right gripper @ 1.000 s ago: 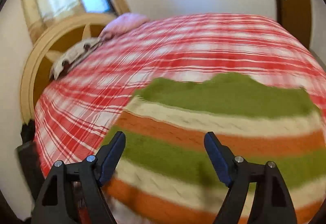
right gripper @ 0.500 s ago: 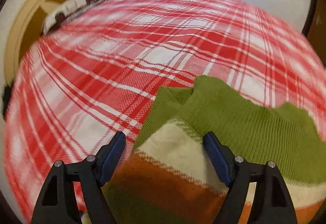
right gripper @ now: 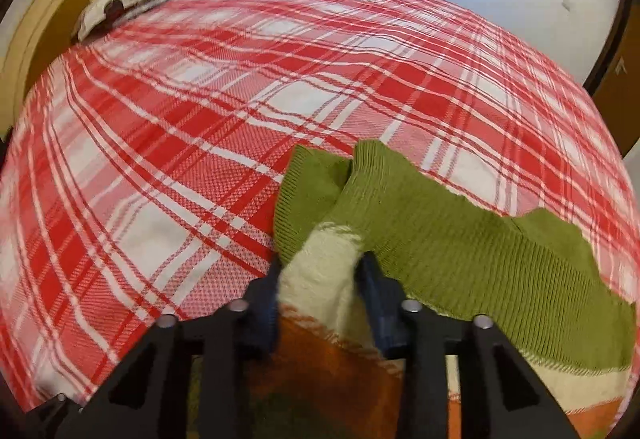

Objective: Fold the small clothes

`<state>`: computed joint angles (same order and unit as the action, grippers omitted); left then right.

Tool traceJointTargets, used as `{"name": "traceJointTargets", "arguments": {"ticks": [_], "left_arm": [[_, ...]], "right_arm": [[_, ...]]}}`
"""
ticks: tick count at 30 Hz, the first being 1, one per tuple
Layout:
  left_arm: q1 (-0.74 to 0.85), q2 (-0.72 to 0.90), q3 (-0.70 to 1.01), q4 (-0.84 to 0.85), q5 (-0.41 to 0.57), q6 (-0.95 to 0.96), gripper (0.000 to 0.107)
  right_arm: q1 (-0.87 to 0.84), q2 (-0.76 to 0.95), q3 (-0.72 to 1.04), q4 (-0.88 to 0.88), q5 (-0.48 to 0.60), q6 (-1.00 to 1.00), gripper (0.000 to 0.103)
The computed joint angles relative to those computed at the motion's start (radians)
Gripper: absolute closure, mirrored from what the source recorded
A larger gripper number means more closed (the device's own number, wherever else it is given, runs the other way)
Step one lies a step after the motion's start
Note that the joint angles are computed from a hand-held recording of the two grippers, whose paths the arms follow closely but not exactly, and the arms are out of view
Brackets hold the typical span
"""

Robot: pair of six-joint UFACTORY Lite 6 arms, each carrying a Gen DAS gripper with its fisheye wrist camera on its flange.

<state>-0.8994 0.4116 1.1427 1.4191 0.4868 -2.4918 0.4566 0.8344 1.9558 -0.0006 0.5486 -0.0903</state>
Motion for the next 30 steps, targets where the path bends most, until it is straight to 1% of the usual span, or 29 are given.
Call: {"name": "traceJointTargets", "arguments": {"ticks": [1, 2, 3, 5, 7, 10, 13, 17, 23, 27, 30], "left_arm": [[0.013, -0.018, -0.020, 0.031, -0.030, -0.033, 0.088], [0.014, -0.023, -0.019, 0.020, -0.041, -0.024, 0.088], [0.013, -0.021, -0.004, -0.022, -0.038, 0.027, 0.089], [-0.007, 0.001, 0.046, -0.134, 0.002, 0.158, 0.091], [-0.039, 0.035, 0.118, -0.234, 0.076, 0.283, 0.092], [-0.070, 0.066, 0.189, -0.296, 0.151, 0.376, 0.093], [-0.095, 0.060, 0.213, -0.312, 0.191, 0.409, 0.093], [-0.113, 0.064, 0.265, -0.324, 0.232, 0.466, 0.093], [-0.171, 0.122, 0.418, -0.317, 0.308, 0.568, 0.093], [-0.188, 0.174, 0.521, -0.319, 0.300, 0.635, 0.093], [-0.173, 0.193, 0.555, -0.330, 0.219, 0.655, 0.093]], "right_arm": [[-0.013, -0.026, -0.032, 0.057, -0.011, -0.040, 0.076], [-0.022, -0.046, -0.056, 0.098, -0.020, -0.069, 0.077], [-0.032, -0.066, -0.077, 0.143, -0.026, -0.101, 0.080], [-0.065, -0.120, -0.134, 0.286, -0.034, -0.205, 0.081], [-0.110, -0.171, -0.188, 0.463, -0.027, -0.337, 0.082], [-0.173, -0.225, -0.251, 0.657, -0.001, -0.482, 0.083], [-0.230, -0.294, -0.338, 0.819, 0.015, -0.617, 0.084], [-0.302, -0.352, -0.407, 0.966, 0.066, -0.727, 0.084], [-0.418, -0.391, -0.443, 1.081, 0.166, -0.815, 0.086], [-0.508, -0.433, -0.498, 1.142, 0.215, -0.890, 0.088], [-0.588, -0.454, -0.541, 1.173, 0.250, -0.943, 0.089]]}}
